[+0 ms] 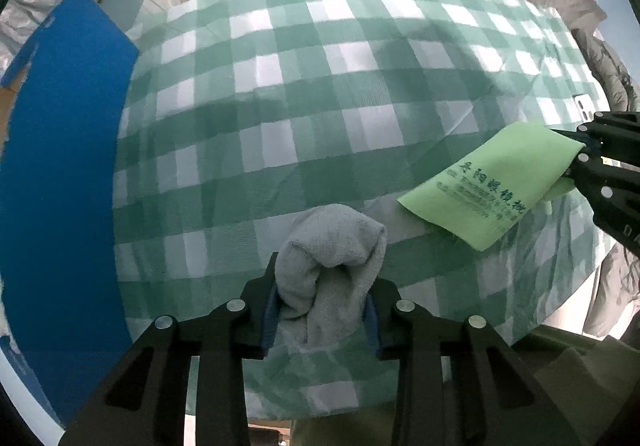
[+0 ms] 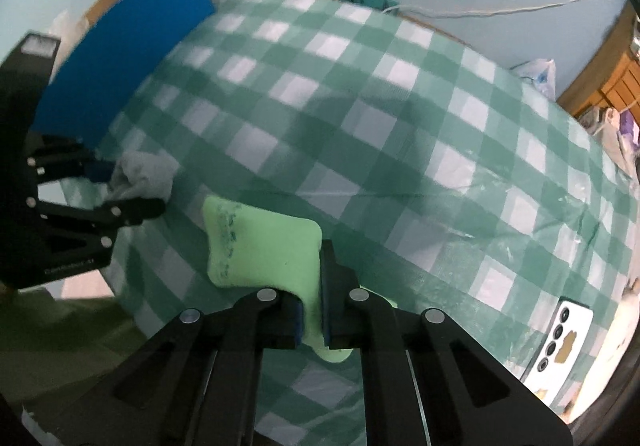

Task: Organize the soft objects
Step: 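Grasp the grey sock with left gripper while right gripper grasps the light-green printed cloth, then carry the grey sock with left gripper while right gripper carries the green cloth over the box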

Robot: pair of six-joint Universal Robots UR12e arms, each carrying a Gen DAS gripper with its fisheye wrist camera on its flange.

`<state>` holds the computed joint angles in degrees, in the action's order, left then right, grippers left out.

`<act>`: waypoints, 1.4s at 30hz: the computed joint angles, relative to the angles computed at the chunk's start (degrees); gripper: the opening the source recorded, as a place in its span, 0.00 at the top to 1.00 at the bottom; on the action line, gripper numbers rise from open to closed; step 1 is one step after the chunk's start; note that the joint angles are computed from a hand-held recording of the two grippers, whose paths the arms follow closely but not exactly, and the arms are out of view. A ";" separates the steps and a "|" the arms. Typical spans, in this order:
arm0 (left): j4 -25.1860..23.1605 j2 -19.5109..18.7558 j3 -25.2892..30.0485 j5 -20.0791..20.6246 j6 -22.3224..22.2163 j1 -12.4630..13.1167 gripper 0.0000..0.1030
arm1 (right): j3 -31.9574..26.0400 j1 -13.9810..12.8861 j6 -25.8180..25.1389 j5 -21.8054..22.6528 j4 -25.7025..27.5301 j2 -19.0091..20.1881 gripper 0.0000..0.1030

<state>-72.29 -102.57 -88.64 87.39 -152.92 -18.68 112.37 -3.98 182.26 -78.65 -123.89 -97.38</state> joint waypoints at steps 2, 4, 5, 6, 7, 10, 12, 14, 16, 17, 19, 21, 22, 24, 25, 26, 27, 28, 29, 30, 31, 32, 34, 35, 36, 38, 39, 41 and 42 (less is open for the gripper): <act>0.00 0.37 0.20 -0.57 -0.05 0.32 0.66 | -0.50 0.28 1.51 0.34 -0.94 -0.02 0.94; -0.28 0.92 0.35 -0.98 -0.16 0.69 0.66 | -0.57 0.12 2.63 0.72 -1.78 -0.55 0.94; -0.35 1.02 0.54 -1.32 -0.27 0.92 0.66 | -0.94 0.90 3.73 0.53 -2.61 0.06 0.94; -0.41 1.16 0.78 -1.80 -0.48 1.12 0.66 | -1.22 1.03 4.34 0.62 -3.16 0.15 0.94; -0.29 1.55 0.52 -2.06 -0.67 1.16 0.66 | -1.40 1.01 4.72 0.69 -3.51 0.01 0.94; -0.17 2.17 0.82 -3.31 -0.75 1.88 0.66 | -1.57 1.09 6.06 0.92 -4.70 -0.60 0.94; -0.16 2.47 0.95 -4.03 -0.76 2.31 0.66 | -2.03 1.34 7.22 0.87 -5.68 -0.59 0.94; -0.02 2.83 1.07 -4.73 -0.71 2.74 0.66 | -2.32 1.38 8.00 0.72 -6.08 -0.92 0.94; -0.06 2.82 2.16 -5.46 -0.83 3.01 0.66 | -2.76 1.49 8.86 0.82 -6.87 -0.80 0.94; 0.20 3.11 1.95 -5.86 -0.61 3.43 0.66 | -3.05 1.59 9.15 0.65 -7.05 -0.81 0.94; -0.11 2.98 2.90 -6.53 -0.84 3.63 0.66 | -3.82 1.80 9.87 0.41 -7.34 -0.65 0.94; -0.29 2.86 3.96 -7.14 -1.13 3.90 0.66 | -4.62 2.07 10.33 -0.07 -7.31 -0.41 0.94; -0.41 2.70 4.46 -7.39 -1.09 4.05 0.66 | -4.99 2.17 10.57 -0.18 -7.35 -0.26 0.94; -0.46 2.52 5.19 -7.49 -1.06 4.15 0.66 | -6.05 2.41 11.22 -0.52 -7.12 -0.03 0.94; -0.28 2.52 5.45 -7.59 -0.95 4.24 0.66 | -6.42 2.48 11.44 -0.58 -7.27 0.02 0.94; -0.06 2.55 5.71 -7.72 -0.80 4.35 0.66 | -6.85 2.52 11.56 -0.47 -7.34 0.10 0.94; 0.16 2.59 5.94 -7.83 -0.75 4.45 0.66 | -7.21 2.64 11.70 -0.62 -7.43 0.24 0.94; 0.32 2.65 6.16 -8.09 -0.64 4.60 0.66 | -7.64 2.77 11.87 -0.82 -7.50 0.35 0.94; 0.36 2.70 6.43 -8.33 -0.58 4.73 0.66 | -8.08 2.84 11.97 -0.81 -7.49 0.48 0.94; 0.59 2.72 6.60 -8.54 -0.58 4.83 0.66 | -8.62 2.96 12.10 -0.83 -7.44 0.64 0.94; 0.81 2.79 6.84 -8.83 -0.55 5.01 0.66 | -9.05 3.06 12.29 -0.83 -7.45 0.76 0.94; 0.91 2.85 7.03 -9.16 -0.47 5.17 0.66 | -9.63 3.12 12.50 -0.53 -7.39 0.95 0.94; 1.16 2.97 7.35 -9.92 -0.58 5.52 0.66 | -10.56 3.39 12.73 -0.56 -7.25 1.29 0.94; 1.16 3.00 7.53 -10.26 -0.68 5.70 0.66 | -11.20 3.64 12.68 -0.78 -7.29 1.50 0.94; 1.04 2.99 7.80 -10.48 -0.74 5.87 0.66 | -11.63 3.77 12.66 -0.77 -7.27 1.65 0.94; 1.37 3.08 8.06 -10.61 -0.99 6.16 0.66 | -12.68 4.11 12.83 -0.92 -7.21 2.04 0.94; 1.67 3.16 8.15 -10.72 -1.09 6.32 0.66 | -13.16 4.26 12.92 -0.93 -7.16 2.24 0.94; 1.71 3.21 8.41 -10.81 -1.37 6.54 0.66 | -13.92 4.38 12.98 -0.90 -6.97 2.57 0.94; 1.74 3.22 8.62 -10.96 -1.65 6.75 0.66 | -14.38 4.52 13.03 -0.99 -6.86 2.78 0.94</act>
<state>-70.55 -99.35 -80.02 76.43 -154.57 -11.94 97.99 0.55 195.29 -79.64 -130.76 -94.59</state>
